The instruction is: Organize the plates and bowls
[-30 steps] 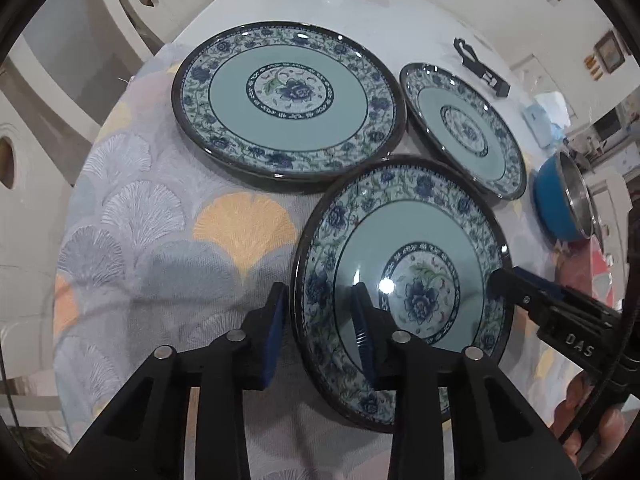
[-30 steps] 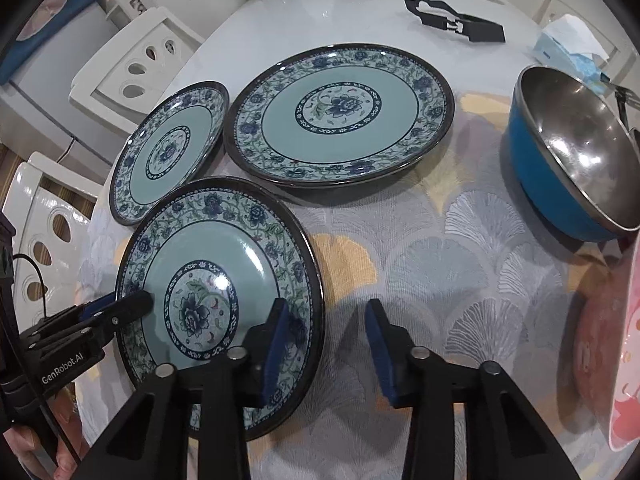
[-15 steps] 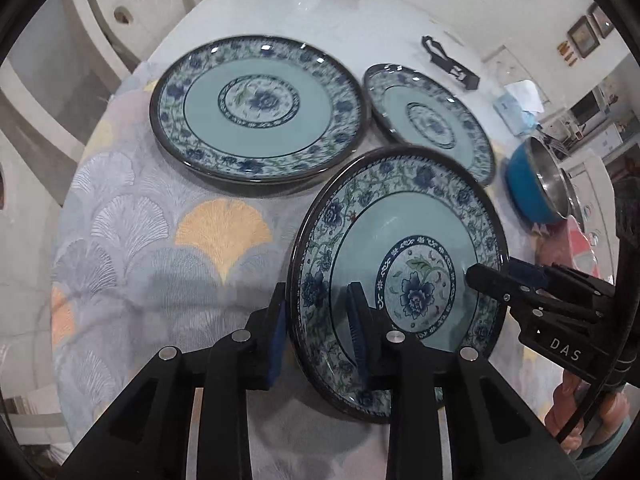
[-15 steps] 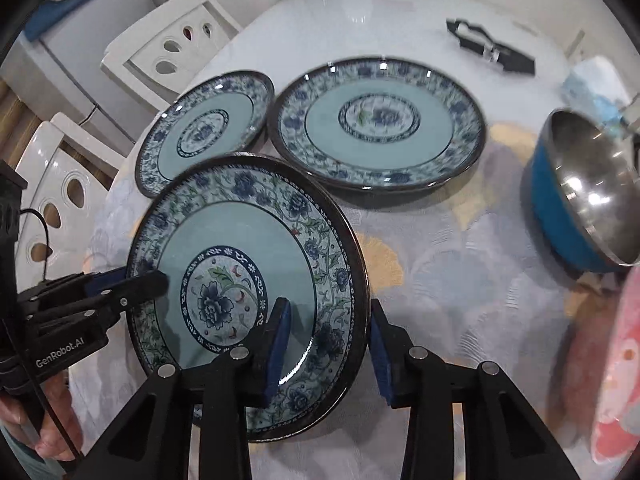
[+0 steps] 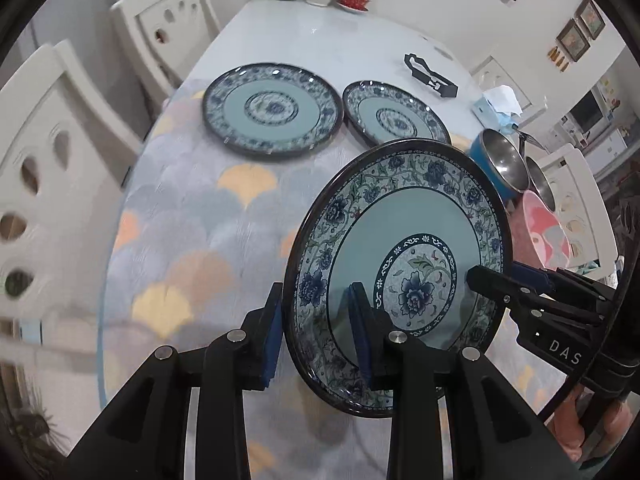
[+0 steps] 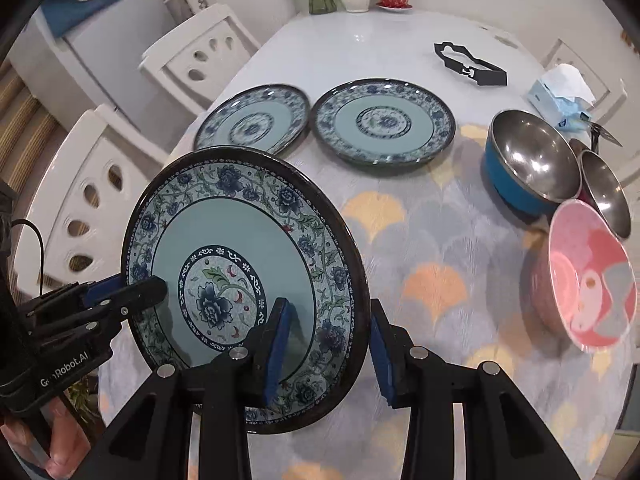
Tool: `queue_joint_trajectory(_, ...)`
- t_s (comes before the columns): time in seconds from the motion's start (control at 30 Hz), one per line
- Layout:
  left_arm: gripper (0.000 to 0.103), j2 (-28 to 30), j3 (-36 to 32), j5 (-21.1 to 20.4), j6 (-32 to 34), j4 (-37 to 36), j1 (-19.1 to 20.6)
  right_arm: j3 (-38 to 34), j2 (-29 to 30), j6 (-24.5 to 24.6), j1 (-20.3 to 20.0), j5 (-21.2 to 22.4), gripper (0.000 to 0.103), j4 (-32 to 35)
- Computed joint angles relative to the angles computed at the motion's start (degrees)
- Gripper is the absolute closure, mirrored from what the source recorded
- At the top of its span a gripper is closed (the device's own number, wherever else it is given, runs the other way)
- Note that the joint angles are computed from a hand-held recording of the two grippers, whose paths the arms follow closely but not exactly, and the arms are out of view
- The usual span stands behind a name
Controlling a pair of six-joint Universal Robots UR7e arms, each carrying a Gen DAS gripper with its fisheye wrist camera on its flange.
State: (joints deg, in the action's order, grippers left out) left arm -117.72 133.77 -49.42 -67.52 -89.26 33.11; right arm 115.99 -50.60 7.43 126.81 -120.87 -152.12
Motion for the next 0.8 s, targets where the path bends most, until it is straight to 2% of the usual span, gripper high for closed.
queue_joint_trajectory(0.2, 0.076, -5.19, 0.90, -4.19, -13.16, 13.34, -7.77, 3.72, -1.74, 2.24, 1.31, 2.04, 0.065, 1.74)
queue_joint_trajectory(0.37, 0.076, -8.38, 2.60, -7.66, -19.34, 18.14, -11.15, 5.90, -1.69, 3.48, 1.57, 3.28, 0.065, 2.27)
queue_joint_trajectory(0.53, 0.076, -9.50, 4.02, -9.04, -20.40, 18.17, -10.39, 6.31, -0.37, 4.23, 0.57, 4.06, 0.064, 2.39)
queue_joint_trajectory(0.7, 0.076, -9.91, 5.15, -8.45, -18.12, 15.80, -7.26, 5.63, 2.02, 4.69, -1.06, 4.73, 0.064, 1.62)
queue_joint_trajectory(0.8, 0.076, -9.53, 5.82, -7.92, -16.11, 13.39, -5.16, 5.02, 3.43, 4.38, -1.34, 3.73, 0.064, 1.15)
